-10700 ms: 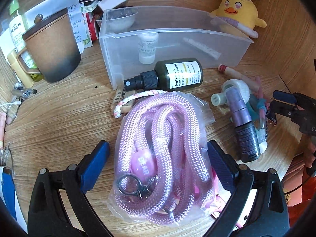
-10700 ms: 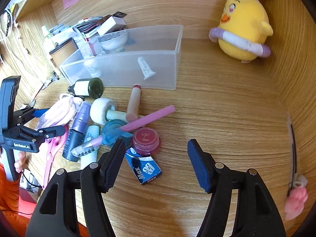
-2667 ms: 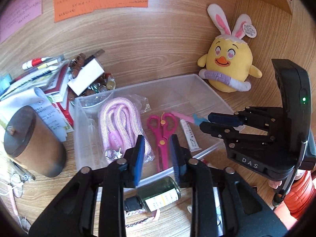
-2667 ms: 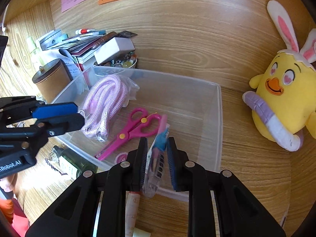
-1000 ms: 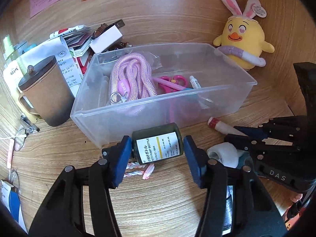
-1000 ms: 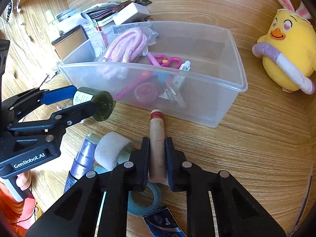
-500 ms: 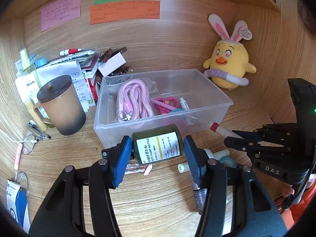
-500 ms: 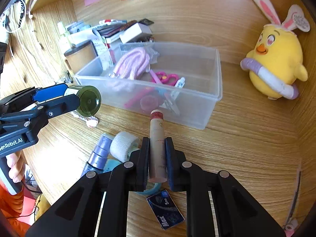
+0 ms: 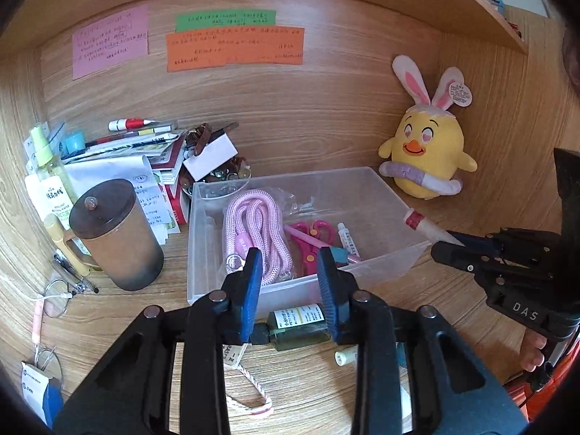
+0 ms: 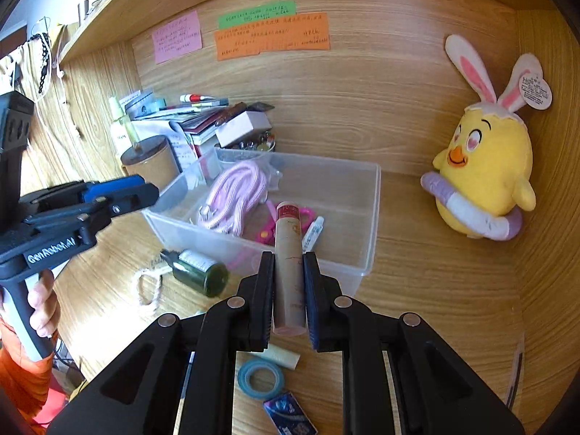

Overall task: Organize objects
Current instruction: 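Place the green bottle and wooden stick into the clear box with both grippers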

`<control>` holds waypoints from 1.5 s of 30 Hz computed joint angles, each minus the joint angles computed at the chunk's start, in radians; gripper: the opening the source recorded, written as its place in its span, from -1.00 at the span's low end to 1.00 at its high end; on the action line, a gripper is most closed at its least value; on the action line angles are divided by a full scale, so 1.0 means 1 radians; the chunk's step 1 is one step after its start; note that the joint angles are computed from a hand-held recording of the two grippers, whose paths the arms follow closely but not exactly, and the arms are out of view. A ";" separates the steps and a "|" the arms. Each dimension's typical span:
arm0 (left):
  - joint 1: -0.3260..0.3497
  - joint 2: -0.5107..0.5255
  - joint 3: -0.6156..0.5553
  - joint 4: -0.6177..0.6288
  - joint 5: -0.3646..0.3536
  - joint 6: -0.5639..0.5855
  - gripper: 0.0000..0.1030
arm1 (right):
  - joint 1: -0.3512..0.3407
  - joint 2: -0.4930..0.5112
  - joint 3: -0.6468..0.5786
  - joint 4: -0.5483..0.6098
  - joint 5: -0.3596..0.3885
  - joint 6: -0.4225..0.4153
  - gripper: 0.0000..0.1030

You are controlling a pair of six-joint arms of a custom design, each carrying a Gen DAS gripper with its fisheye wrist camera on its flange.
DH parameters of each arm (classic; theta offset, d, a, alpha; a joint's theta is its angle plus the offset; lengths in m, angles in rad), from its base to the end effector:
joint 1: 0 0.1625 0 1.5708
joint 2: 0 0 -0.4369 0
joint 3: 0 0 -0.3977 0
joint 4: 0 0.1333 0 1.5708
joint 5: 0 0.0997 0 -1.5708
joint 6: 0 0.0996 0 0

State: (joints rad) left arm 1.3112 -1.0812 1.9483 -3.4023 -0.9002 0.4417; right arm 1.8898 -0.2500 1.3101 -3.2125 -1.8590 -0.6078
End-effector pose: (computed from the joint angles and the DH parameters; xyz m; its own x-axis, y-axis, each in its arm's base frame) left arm 0.0388 -0.6143 0.2823 -0.7405 -0.0289 -0.6714 0.5120 0.6230 -0.5914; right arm 0.3360 -0.6825 -0.1014 -0.6379 -0.5782 0.5087 -0.7630 0.5643 -0.3153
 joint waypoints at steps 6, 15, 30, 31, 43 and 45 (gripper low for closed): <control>0.016 -0.007 0.034 0.002 0.022 0.003 -0.06 | -0.003 0.037 -0.073 0.057 -0.008 0.013 -0.73; 0.053 0.021 0.036 0.134 0.014 -0.063 0.37 | -0.007 0.116 -0.239 0.168 -0.058 0.038 -0.73; 0.064 0.066 0.018 0.088 0.008 -0.043 0.04 | -0.002 0.253 -0.511 0.383 -0.132 0.029 -0.73; 0.062 0.054 0.026 0.088 0.002 -0.048 0.03 | -0.001 0.263 -0.528 0.396 -0.137 0.026 -0.73; -0.006 -0.040 0.101 -0.067 -0.016 0.019 0.03 | 0.002 0.294 -0.576 0.419 -0.166 0.014 -0.73; -0.014 -0.037 0.088 -0.086 -0.009 0.038 0.03 | 0.004 0.281 -0.554 0.405 -0.161 0.010 -0.71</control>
